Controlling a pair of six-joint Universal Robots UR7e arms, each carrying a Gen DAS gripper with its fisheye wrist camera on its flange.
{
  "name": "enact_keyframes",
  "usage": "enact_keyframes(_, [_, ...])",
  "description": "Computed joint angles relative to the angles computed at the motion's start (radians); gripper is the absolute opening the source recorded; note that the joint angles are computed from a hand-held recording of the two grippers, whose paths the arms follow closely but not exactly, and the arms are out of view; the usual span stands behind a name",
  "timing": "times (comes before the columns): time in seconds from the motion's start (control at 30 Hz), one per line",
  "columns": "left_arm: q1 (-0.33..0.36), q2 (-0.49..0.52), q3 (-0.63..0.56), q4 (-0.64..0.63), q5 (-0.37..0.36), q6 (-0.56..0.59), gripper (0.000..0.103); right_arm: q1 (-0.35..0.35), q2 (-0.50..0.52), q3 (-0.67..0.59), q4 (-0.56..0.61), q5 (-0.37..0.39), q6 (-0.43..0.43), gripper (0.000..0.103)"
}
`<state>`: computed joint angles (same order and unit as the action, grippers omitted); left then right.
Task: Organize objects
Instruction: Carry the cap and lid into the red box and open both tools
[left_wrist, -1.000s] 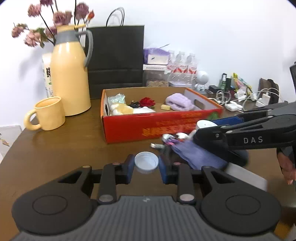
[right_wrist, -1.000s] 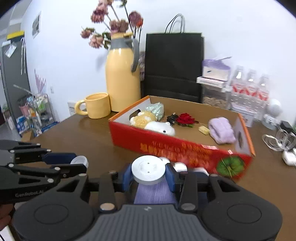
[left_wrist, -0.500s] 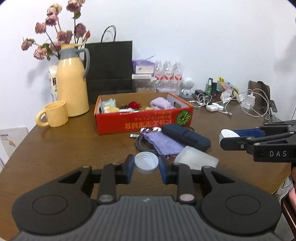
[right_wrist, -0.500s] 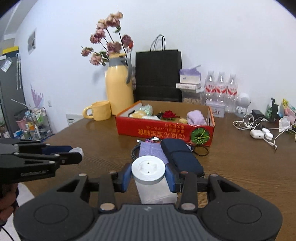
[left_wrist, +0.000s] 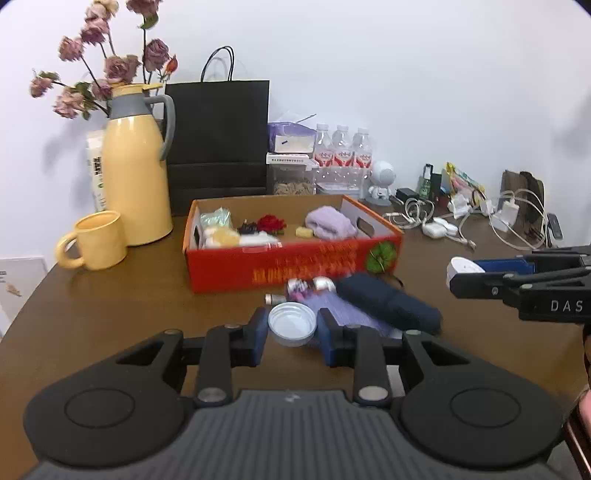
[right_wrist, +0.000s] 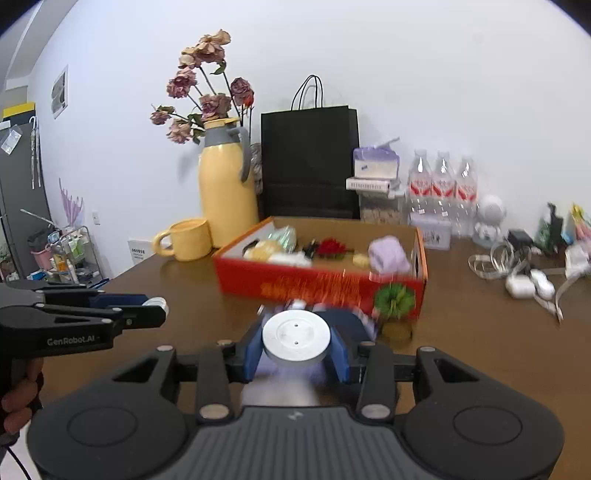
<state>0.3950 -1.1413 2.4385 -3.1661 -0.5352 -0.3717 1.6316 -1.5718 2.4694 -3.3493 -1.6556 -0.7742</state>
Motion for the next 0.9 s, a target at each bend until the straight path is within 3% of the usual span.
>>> enact_keyframes(0.1, [0.127, 0.064, -0.138, -0.144, -0.074, 0.273, 0.030, 0.031, 0.116, -0.158, 0.055, -0.023, -0.031, 0.038])
enact_keyframes(0.17, [0.216, 0.112, -0.270, -0.159, -0.137, 0.386, 0.030, 0.052, 0.211, -0.296, 0.130, -0.035, -0.044, 0.038])
enact_keyframes(0.23, [0.297, 0.176, -0.425, -0.080, -0.152, 0.381, 0.030, 0.076, 0.333, -0.462, 0.238, -0.085, -0.042, 0.038])
enact_keyframes(0.3, [0.386, 0.230, -0.593, 0.121, -0.206, 0.321, 0.030, 0.097, 0.476, -0.637, 0.341, -0.178, -0.044, 0.038])
enact_keyframes(0.37, [0.446, 0.299, -0.745, 0.284, -0.205, 0.289, 0.030, 0.108, 0.611, -0.804, 0.440, -0.278, -0.023, 0.038])
enact_keyframes(0.47, [0.502, 0.401, -0.919, 0.417, -0.175, 0.274, 0.030, 0.100, 0.789, -1.051, 0.660, -0.380, 0.059, 0.038])
enact_keyframes(0.53, [0.523, 0.430, -0.973, 0.477, -0.186, 0.243, 0.030, 0.093, 0.879, -1.163, 0.718, -0.447, 0.074, 0.038])
enact_keyframes(0.6, [0.533, 0.457, -1.009, 0.511, -0.187, 0.281, 0.031, 0.090, 0.937, -1.199, 0.609, -0.498, 0.057, 0.039])
enact_keyframes(0.63, [0.537, 0.469, -1.016, 0.503, -0.172, 0.300, 0.031, 0.084, 0.953, -1.203, 0.541, -0.493, 0.048, 0.046])
enact_keyframes(0.67, [0.541, 0.476, -1.019, 0.502, -0.162, 0.312, 0.032, 0.079, 0.962, -1.210, 0.514, -0.493, 0.058, 0.062])
enact_keyframes(0.7, [0.546, 0.476, -1.019, 0.509, -0.164, 0.303, 0.032, 0.075, 0.964, -1.219, 0.530, -0.496, 0.088, 0.067])
enact_keyframes(0.77, [0.554, 0.466, -1.007, 0.492, -0.186, 0.287, 0.037, 0.060, 0.935, -1.211, 0.589, -0.427, 0.158, 0.065])
enact_keyframes(0.83, [0.553, 0.445, -0.988, 0.482, -0.216, 0.282, 0.046, 0.059, 0.904, -1.177, 0.552, -0.384, 0.155, 0.065])
enact_keyframes(0.9, [0.537, 0.428, -0.969, 0.460, -0.201, 0.292, 0.046, 0.068, 0.872, -1.138, 0.498, -0.369, 0.151, 0.065])
